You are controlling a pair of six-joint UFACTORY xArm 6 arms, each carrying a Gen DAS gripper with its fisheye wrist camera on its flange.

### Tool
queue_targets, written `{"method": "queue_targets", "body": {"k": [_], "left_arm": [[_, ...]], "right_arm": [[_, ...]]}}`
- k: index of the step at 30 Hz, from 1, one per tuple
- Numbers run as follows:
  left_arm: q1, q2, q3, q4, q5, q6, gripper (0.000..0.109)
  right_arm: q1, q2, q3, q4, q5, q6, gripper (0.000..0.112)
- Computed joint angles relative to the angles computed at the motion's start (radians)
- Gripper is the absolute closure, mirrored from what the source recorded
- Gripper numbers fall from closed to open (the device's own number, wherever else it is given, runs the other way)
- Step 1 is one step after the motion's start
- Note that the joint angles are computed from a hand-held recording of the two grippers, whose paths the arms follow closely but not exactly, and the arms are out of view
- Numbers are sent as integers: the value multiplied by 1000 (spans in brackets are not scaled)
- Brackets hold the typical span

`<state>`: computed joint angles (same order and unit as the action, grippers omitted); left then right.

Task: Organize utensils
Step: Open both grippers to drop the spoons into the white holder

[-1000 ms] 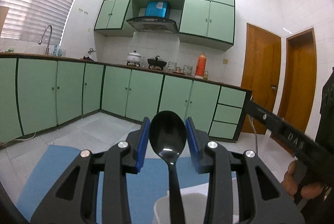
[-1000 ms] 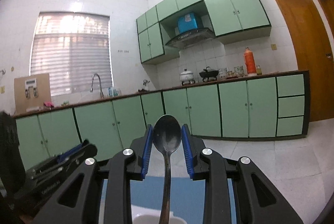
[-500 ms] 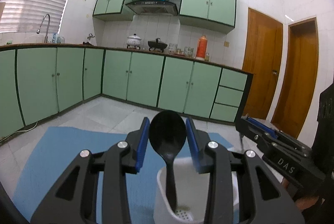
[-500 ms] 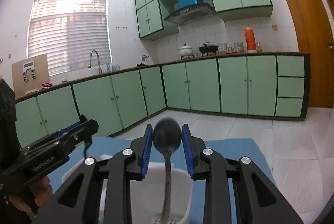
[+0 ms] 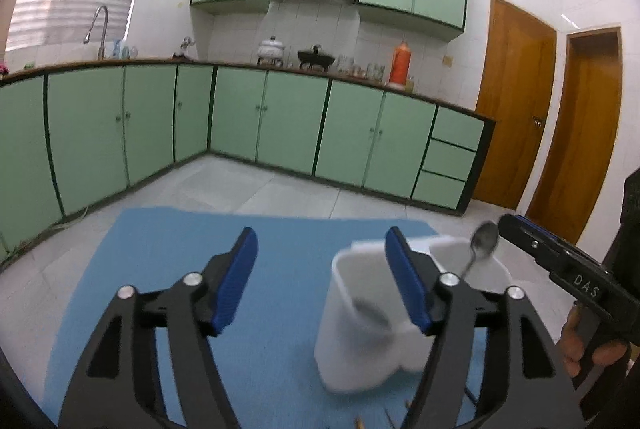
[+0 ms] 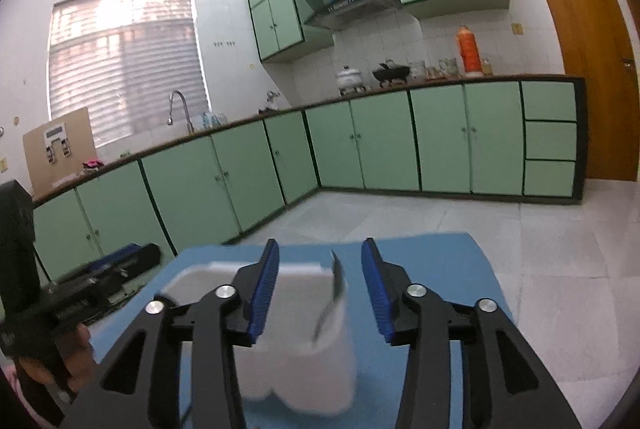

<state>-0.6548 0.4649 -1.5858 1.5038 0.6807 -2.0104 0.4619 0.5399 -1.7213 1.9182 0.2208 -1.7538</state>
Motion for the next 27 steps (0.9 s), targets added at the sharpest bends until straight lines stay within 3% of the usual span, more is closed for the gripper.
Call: {"method": "queue_targets", "body": {"k": [4,7,11,15,20,27], "left_arm": [[-25,-88,122,-110,12,33,33],[-44,-123,182,-182,28,74,33],[-84,-148,250,-297,68,122,33],[-116,-153,292,-397,102,148,33],[-121,-152,328,-494,74,177,33],[-110,-107,283,-589,80,256,35]], "right_arm": [[17,-57,120,-212,-102,163,64],[9,-97,227,-424,-101,371,64],[13,-145,348,-533,-127,468,64],[28,-176,433,-583,-157,507,64],[39,-214,517,-651,-164,579,64],[37,-238,549,-622,-162,548,64]]}}
